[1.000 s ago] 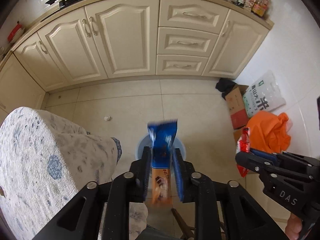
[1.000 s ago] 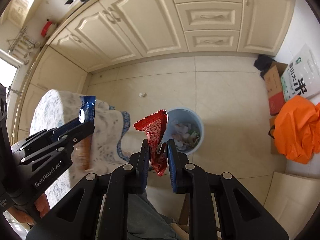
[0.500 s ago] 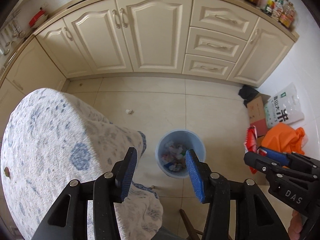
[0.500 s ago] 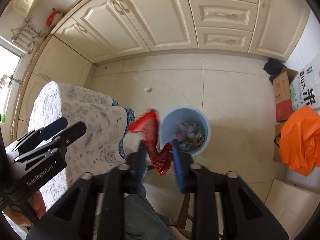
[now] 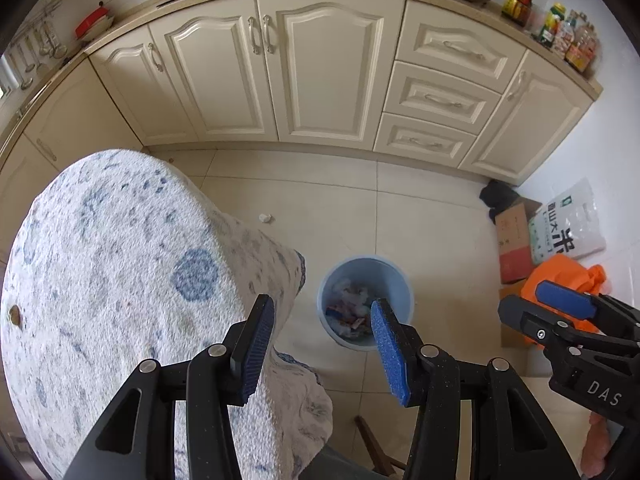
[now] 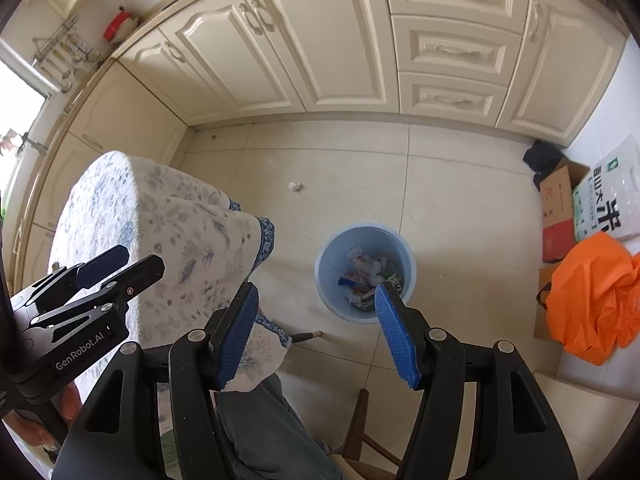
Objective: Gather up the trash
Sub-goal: 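Open both tools over the blue bin to drop the wrappers, then move both open tools back over the table toward the bread crust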
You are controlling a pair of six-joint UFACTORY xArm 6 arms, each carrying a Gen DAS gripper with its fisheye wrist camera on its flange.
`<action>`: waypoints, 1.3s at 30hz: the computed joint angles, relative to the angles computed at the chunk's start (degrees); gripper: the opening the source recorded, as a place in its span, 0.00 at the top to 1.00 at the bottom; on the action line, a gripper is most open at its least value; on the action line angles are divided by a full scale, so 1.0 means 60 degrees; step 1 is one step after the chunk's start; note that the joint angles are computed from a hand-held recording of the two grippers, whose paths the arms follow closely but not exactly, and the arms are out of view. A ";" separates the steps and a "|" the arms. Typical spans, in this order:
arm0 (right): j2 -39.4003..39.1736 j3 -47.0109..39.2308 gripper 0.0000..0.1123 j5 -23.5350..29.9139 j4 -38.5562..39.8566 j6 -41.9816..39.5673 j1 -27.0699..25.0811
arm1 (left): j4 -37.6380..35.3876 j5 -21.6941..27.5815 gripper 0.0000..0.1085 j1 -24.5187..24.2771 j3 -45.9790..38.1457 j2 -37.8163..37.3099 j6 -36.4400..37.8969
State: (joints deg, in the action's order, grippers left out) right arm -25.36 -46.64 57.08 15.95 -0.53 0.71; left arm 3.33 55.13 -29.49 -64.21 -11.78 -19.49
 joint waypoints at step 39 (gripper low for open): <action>0.5477 -0.6116 0.44 -0.0640 -0.0879 0.1344 0.7913 | -0.1887 0.1671 0.55 1.0325 0.3514 -0.6110 0.4616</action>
